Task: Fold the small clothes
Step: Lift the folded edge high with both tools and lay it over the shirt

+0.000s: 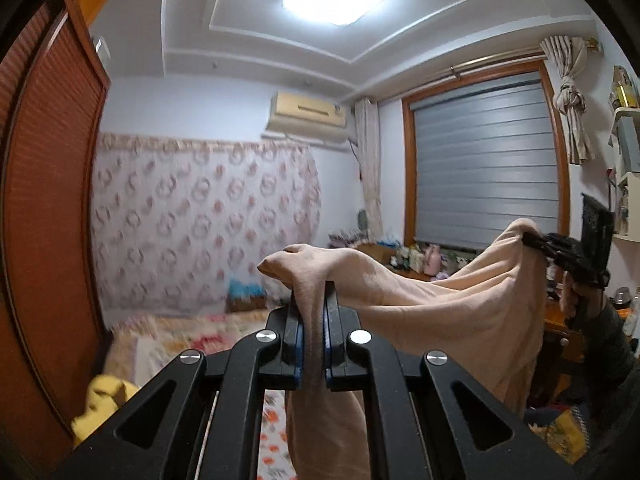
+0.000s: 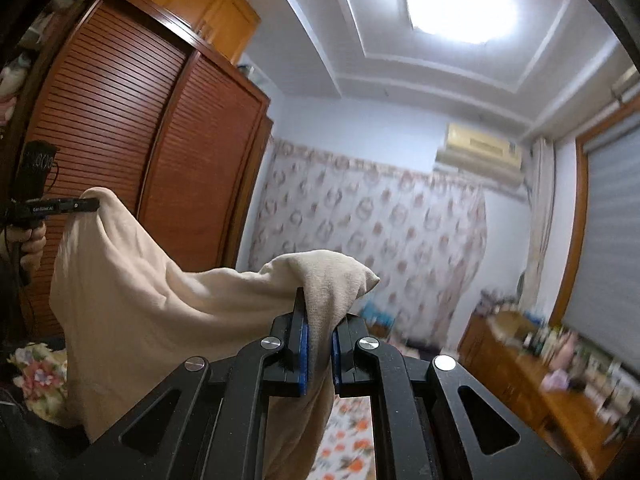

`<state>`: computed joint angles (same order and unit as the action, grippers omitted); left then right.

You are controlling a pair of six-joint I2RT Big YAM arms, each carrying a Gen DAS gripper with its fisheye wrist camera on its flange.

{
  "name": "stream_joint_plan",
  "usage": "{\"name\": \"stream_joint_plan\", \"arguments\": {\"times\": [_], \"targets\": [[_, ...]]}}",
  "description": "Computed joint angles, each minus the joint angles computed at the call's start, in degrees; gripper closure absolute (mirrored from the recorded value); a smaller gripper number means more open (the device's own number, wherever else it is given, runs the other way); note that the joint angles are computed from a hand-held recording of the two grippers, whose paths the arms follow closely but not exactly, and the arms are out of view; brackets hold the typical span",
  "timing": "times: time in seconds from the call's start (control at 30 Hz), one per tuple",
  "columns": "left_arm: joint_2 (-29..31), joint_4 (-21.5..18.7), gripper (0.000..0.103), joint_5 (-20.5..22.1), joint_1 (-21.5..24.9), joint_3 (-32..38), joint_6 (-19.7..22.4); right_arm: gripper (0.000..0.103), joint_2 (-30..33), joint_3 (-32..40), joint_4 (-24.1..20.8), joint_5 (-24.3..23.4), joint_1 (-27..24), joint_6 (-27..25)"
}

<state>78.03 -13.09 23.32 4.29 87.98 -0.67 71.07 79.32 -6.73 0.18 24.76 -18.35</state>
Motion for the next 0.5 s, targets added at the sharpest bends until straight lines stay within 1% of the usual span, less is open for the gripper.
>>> {"name": "stream_joint_plan", "arguments": {"times": [0.07,0.13,0.2,0.27,0.33,0.37,0.4,0.43,0.5], "targets": [[1.14,-0.31,0.095,-0.51,0.45,2.35,0.05,0.095,1.03,3.06,-0.42,1.40,0.64,-1.54],[2.72,-0.79,0.095,-1.47,0.86,5.03,0.11,0.095,2.66,7.11,-2.01,1.89,0.77,-2.25],[5.05,-2.03,0.095,-3.00,1.10,8.06,0.69,0.095,5.48,11.15,-3.21,2.71,0.62,-2.91],[7.74,-3.33,0.095,-4.52,1.35,10.77,1.31,0.095,9.68,16.34,-6.39,3.42,0.23,-2.75],[11.94,-5.67,0.095,-5.05,1.62,14.13,1.49,0.095,14.92,21.74,-10.16,5.14,0.29,-2.78],[12.93,-6.44,0.095,-5.88,1.38,14.78,2.15,0.095,17.01,23.55,-11.58,6.16,0.56,-2.67],[14.88,-6.94,0.095,-7.39,1.10,15.83,3.12,0.095,17.69,24.36,-13.76,6.79,0.60,-2.29],[16.90,-7.69,0.095,-8.88,0.84,16.89,4.17,0.095,20.54,27.31,-15.98,7.20,0.55,-2.10],[22.67,-9.54,0.095,-10.91,0.43,20.54,5.81,0.095,25.99,31.72,-18.71,7.84,0.08,-1.92]]}}
